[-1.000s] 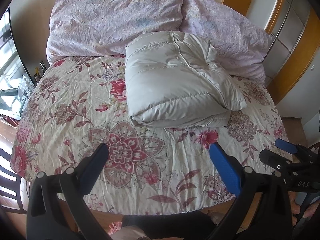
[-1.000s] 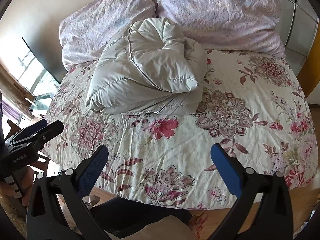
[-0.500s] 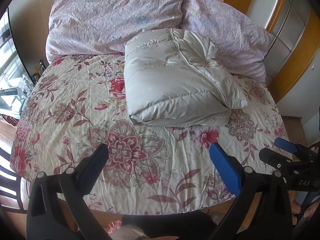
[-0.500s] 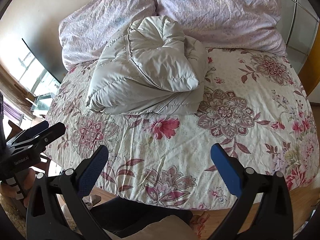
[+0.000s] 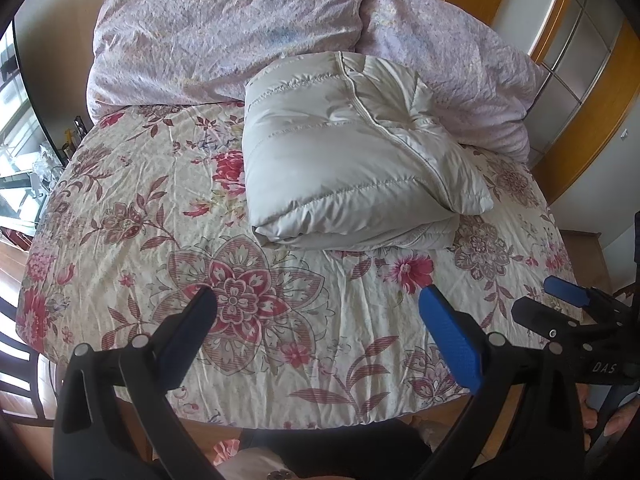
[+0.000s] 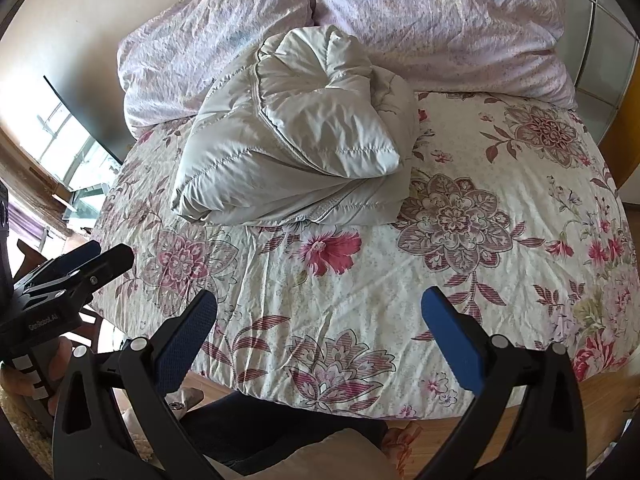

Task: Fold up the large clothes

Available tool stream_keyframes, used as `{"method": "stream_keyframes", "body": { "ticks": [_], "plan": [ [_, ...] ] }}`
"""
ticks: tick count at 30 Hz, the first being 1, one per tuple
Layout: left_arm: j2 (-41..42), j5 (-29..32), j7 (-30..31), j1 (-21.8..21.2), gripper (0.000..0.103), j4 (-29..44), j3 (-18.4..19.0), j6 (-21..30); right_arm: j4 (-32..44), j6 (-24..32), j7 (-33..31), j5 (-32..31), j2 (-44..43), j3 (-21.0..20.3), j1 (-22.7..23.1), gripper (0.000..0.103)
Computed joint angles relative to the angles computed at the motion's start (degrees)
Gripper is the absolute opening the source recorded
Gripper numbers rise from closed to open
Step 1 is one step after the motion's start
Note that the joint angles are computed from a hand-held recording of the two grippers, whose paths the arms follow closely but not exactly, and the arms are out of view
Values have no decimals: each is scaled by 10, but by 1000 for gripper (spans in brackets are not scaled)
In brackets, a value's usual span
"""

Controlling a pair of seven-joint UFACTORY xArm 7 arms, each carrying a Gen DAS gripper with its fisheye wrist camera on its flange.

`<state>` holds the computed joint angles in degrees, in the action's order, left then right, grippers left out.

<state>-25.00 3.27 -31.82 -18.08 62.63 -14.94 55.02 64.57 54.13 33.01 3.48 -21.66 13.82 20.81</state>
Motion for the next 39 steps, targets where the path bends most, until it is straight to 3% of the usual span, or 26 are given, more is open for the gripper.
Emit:
{"method": "stream_keyframes", "body": {
  "ticks": [39],
  "plan": [
    [5,-6,7,-5,98,0,3,-2,5,1,2,-13,4,1,-4,102]
  ]
}}
